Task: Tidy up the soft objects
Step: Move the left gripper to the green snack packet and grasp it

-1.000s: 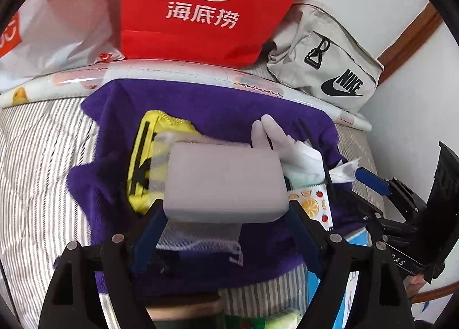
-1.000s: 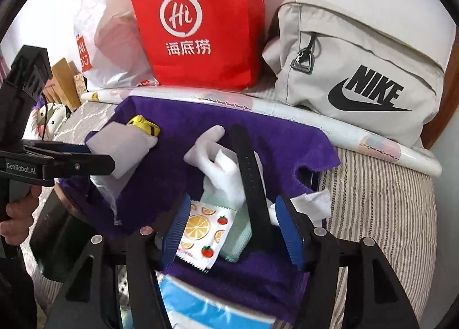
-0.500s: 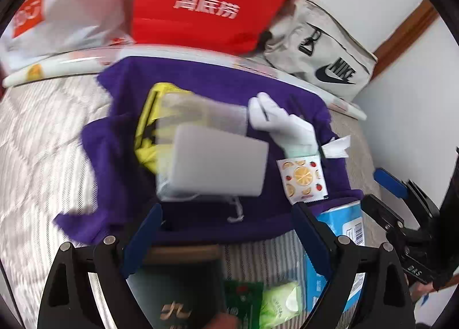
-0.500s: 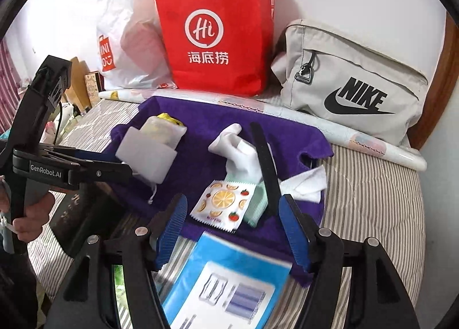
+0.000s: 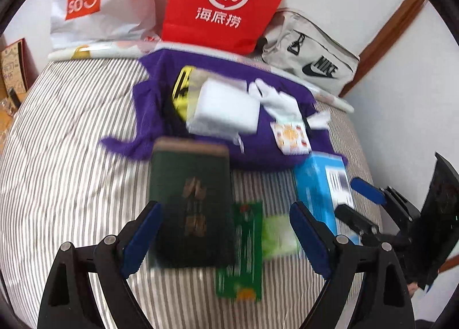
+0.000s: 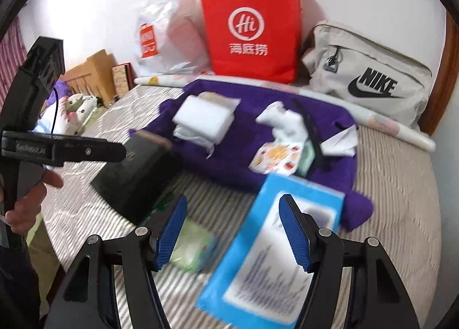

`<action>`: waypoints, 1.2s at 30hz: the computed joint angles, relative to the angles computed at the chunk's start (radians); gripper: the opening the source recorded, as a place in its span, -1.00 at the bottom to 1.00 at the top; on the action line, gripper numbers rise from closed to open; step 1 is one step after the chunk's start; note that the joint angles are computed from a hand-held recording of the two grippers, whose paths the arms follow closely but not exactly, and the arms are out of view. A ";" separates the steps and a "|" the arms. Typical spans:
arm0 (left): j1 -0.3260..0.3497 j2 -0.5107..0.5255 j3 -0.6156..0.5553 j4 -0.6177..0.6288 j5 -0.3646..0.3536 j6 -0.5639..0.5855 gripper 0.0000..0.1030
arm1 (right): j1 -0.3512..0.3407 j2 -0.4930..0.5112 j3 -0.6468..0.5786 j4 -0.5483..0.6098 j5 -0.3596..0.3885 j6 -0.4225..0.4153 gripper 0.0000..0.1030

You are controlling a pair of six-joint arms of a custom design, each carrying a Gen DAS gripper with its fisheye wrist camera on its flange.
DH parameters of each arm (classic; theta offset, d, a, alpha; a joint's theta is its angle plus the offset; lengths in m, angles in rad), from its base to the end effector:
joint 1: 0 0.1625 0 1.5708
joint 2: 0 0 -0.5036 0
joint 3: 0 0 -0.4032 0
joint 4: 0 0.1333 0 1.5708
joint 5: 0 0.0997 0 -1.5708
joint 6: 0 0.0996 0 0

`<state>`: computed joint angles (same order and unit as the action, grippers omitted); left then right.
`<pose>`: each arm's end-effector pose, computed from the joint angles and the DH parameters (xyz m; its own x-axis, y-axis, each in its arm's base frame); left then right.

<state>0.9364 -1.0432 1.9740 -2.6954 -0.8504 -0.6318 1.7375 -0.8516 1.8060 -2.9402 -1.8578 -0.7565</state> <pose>-0.1992 -0.6065 0.2200 -0.8927 -0.1899 -0.4086 0.0674 0.8404 -0.5377 0.2189 -0.6675 0.1652 -0.5974 -0.6533 0.4651 -0.7726 0.6243 -0.1154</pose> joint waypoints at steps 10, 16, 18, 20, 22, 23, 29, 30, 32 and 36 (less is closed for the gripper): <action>-0.068 0.004 0.181 -0.183 -0.010 0.022 0.73 | -0.013 -0.066 0.113 -0.056 0.024 0.061 0.28; -0.040 0.058 0.198 -0.269 -0.089 0.046 0.72 | -0.031 -0.097 0.180 -0.092 0.023 0.065 0.28; -0.026 0.077 0.194 -0.296 -0.110 0.066 0.66 | -0.038 -0.104 0.198 -0.098 0.018 0.065 0.28; -0.018 0.094 0.182 -0.284 -0.112 0.060 0.61 | -0.046 -0.111 0.217 -0.104 0.011 0.069 0.28; -0.011 0.107 0.171 -0.280 -0.109 0.061 0.52 | -0.053 -0.115 0.231 -0.112 0.001 0.075 0.28; -0.009 0.117 0.163 -0.279 -0.100 0.066 0.47 | -0.056 -0.117 0.237 -0.117 0.000 0.074 0.28; -0.040 0.141 0.160 -0.244 0.002 0.101 -0.18 | -0.056 -0.127 0.261 -0.146 -0.006 0.063 0.28; -0.040 0.138 0.166 -0.256 -0.003 0.106 -0.23 | -0.056 -0.129 0.262 -0.145 -0.004 0.065 0.28; -0.047 0.128 0.184 -0.270 0.003 0.110 -0.27 | -0.057 -0.131 0.269 -0.145 0.000 0.068 0.28; -0.069 0.095 0.225 -0.279 0.002 0.098 -0.28 | -0.055 -0.132 0.283 -0.146 0.001 0.065 0.28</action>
<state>0.8675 -0.9480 2.1991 -2.9741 -0.8488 -0.5337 1.6827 -0.9837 2.0887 -3.0865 -1.8565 -0.6919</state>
